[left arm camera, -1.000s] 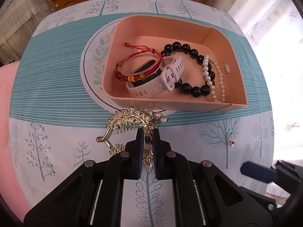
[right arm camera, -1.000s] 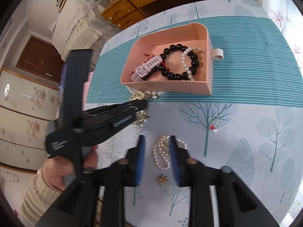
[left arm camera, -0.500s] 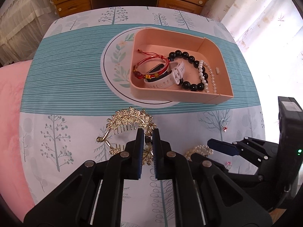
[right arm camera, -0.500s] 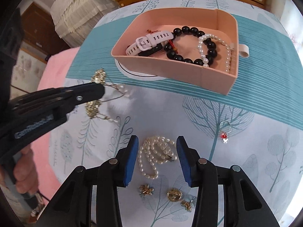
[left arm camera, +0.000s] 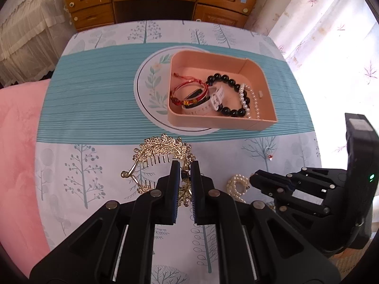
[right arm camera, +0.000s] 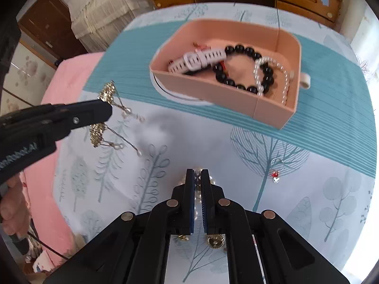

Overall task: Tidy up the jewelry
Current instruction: 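Carry the gold clip into the pink box with the left gripper while the right drops the necklace in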

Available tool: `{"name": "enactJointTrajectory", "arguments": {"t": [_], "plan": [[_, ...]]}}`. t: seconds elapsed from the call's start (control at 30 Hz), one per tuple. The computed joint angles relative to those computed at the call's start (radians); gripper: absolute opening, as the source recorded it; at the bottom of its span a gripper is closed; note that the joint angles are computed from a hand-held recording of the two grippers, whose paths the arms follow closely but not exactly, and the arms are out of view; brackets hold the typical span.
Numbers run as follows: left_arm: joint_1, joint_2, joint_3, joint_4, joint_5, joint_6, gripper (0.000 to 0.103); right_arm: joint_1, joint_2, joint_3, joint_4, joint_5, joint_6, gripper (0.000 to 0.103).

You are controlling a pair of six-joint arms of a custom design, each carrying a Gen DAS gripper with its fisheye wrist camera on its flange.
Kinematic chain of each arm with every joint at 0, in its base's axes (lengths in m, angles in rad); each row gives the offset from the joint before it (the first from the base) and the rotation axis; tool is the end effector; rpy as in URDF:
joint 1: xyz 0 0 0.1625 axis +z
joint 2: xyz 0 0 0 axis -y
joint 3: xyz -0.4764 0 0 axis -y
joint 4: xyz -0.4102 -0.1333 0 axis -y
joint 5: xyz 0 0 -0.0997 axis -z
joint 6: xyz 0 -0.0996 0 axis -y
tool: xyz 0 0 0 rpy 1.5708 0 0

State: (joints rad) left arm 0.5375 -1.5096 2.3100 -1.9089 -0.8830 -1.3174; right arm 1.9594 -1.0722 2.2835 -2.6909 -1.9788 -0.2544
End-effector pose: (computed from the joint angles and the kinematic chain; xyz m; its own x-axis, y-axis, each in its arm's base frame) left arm -0.2170 -0.3581 0.2303 -0.7825 -0.2409 -0.5742 0.0452 0.8977 -0.4382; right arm 0.2622 -0.3930 0.0968 -0.7139 -0.6009 0.3595 -0.5755 0.7960 0.1876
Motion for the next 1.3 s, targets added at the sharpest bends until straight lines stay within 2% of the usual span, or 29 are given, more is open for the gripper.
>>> {"name": "enactJointTrajectory", "arguments": {"t": [0.23, 0.47, 0.63, 0.9, 1.13, 1.3], "plan": [[-0.085, -0.038, -0.094, 0.179, 0.059, -0.044, 0.006, 0.081, -0.118, -0.041, 0.042, 0.048, 0.027, 0.005], [-0.135, -0.038, -0.204, 0.317, 0.126, -0.069, 0.006, 0.169, -0.162, -0.139, 0.06, 0.014, 0.027, 0.005], [-0.127, -0.006, -0.277, 0.37, 0.161, -0.057, 0.006, 0.202, -0.147, -0.225, 0.075, -0.012, 0.043, 0.005], [-0.073, 0.045, -0.336, 0.312, 0.231, 0.013, 0.006, 0.23, -0.104, -0.375, 0.115, -0.052, 0.088, 0.005], [0.029, 0.094, -0.317, 0.109, 0.23, 0.149, 0.006, 0.194, -0.052, -0.448, 0.118, -0.05, 0.108, 0.005], [0.113, 0.151, -0.3, -0.037, 0.226, 0.243, 0.006, 0.144, 0.009, -0.456, 0.053, -0.046, 0.097, 0.005]]}}
